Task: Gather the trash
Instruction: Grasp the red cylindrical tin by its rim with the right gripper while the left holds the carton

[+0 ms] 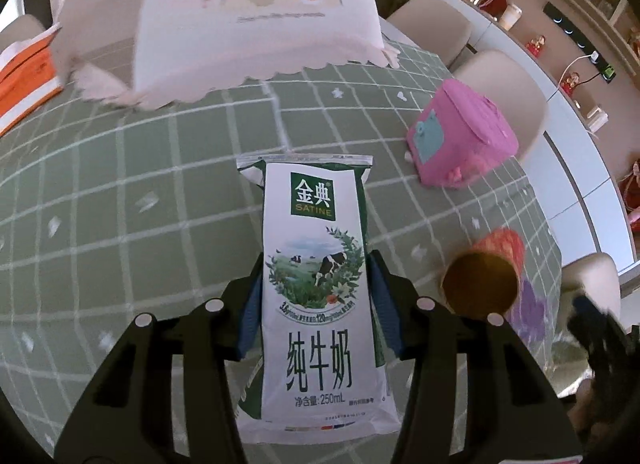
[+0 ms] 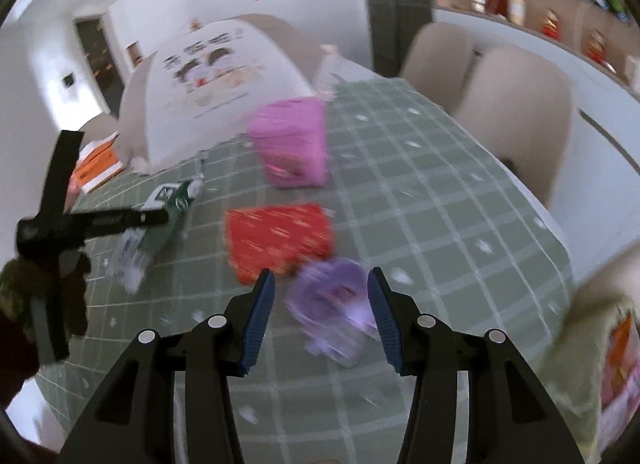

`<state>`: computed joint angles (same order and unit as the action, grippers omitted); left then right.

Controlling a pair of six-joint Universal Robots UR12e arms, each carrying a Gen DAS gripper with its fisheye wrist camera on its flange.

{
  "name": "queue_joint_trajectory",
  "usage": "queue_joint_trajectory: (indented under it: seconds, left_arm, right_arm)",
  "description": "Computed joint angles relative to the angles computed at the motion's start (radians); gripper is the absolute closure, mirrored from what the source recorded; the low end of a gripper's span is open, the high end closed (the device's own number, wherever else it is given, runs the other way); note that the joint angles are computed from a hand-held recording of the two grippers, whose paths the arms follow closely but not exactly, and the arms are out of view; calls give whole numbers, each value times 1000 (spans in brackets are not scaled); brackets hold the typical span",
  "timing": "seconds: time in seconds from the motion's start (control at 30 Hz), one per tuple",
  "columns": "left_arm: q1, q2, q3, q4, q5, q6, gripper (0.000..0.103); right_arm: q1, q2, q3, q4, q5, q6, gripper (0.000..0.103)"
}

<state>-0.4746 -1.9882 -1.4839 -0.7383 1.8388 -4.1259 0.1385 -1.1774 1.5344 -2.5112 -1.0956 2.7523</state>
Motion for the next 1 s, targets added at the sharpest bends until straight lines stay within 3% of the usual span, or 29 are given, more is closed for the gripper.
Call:
queue_joint_trajectory:
  seconds: [0.1,0.17,0.3,0.47,0.53,0.63,0.67,0.83,0.93,1.0]
  left_arm:
    - [-9,31,-43,11,-6,-19,57]
    - [-9,44,-63,16,-21,-29,57]
    - [-15,64,-93,21,-14,-21,57]
    - [-2,73,-120,57,-71,-7,57]
    - [2,72,-126,77,-82,1,57]
    - [7,68,-126,91,-96,19,57]
    - [7,67,-124,91,-97,22,57]
    - [9,58,-108,78,-104,41,57]
    - [11,50,-92,57,-107,60,56]
    - [10,43,-75,29,-107,80,56]
  right_arm:
    - [37,12,-14,-2,0,-27,57]
    - [64,24,-24,-23,-39,-26,57]
    - [122,62,-65,-43,-247,9,57]
    - [142,93,-94,-40,-372,-75,57]
    - [127,94,-101,-26,-342,-47,61]
    - [79,94,-132,69,-176,37,73]
    - [68,95,-139,74,-159,71,82]
    - [57,102,-161,58,-163,95,85]
    - [51,125,-203,113,-124,100,85]
    - [60,134,-208,85,-157,100,85]
